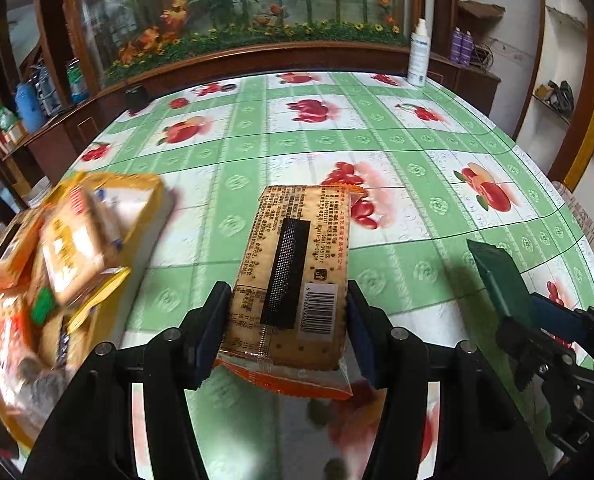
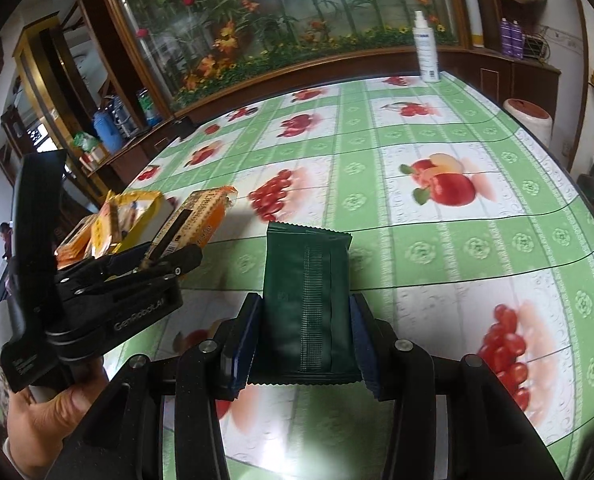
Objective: Organize snacks
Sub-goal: 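Carry both held packs back toward the yellow-rimmed tray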
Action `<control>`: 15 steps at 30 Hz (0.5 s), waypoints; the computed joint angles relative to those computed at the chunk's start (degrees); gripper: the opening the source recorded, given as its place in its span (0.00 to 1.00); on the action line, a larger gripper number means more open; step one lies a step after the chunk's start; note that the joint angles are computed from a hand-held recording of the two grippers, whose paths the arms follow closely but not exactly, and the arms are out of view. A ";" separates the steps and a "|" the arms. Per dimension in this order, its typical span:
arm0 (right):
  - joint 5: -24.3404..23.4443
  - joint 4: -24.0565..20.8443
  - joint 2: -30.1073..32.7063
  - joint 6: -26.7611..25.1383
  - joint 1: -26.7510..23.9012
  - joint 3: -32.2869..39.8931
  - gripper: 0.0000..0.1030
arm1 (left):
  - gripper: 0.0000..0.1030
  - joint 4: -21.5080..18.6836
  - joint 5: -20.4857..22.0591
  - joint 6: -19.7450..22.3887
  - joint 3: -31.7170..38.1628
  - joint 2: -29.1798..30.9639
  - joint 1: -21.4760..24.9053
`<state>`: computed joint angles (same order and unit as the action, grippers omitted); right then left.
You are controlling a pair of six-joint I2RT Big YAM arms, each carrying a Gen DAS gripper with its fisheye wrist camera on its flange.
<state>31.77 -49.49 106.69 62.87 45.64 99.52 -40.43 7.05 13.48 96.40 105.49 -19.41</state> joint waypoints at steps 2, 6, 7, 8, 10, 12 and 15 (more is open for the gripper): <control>-0.31 0.08 0.83 -0.78 0.21 1.16 0.44 | 0.53 0.48 0.28 -0.28 -1.17 -0.86 1.03; -1.00 0.57 2.87 -2.95 0.71 4.26 0.44 | 0.53 0.99 0.67 -0.40 -2.66 -2.10 2.91; -1.34 1.05 3.38 -3.56 0.78 4.94 0.44 | 0.53 1.21 0.69 -0.32 -3.13 -2.52 3.34; -1.55 1.36 3.59 -3.90 0.80 5.23 0.44 | 0.53 1.46 0.56 -0.16 -3.52 -2.89 3.65; -2.30 1.93 4.68 -5.00 0.80 6.77 0.44 | 0.53 1.16 1.07 0.08 -3.89 -3.46 4.35; -3.17 2.39 5.43 -5.81 0.74 7.81 0.44 | 0.53 1.10 1.16 0.38 -4.66 -4.36 4.96; -4.64 2.51 7.23 -7.57 0.47 10.51 0.44 | 0.51 0.70 1.97 0.29 -5.29 -5.42 5.62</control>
<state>27.13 -46.98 113.92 55.30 46.11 110.03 -39.73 9.02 13.78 91.11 100.07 -13.79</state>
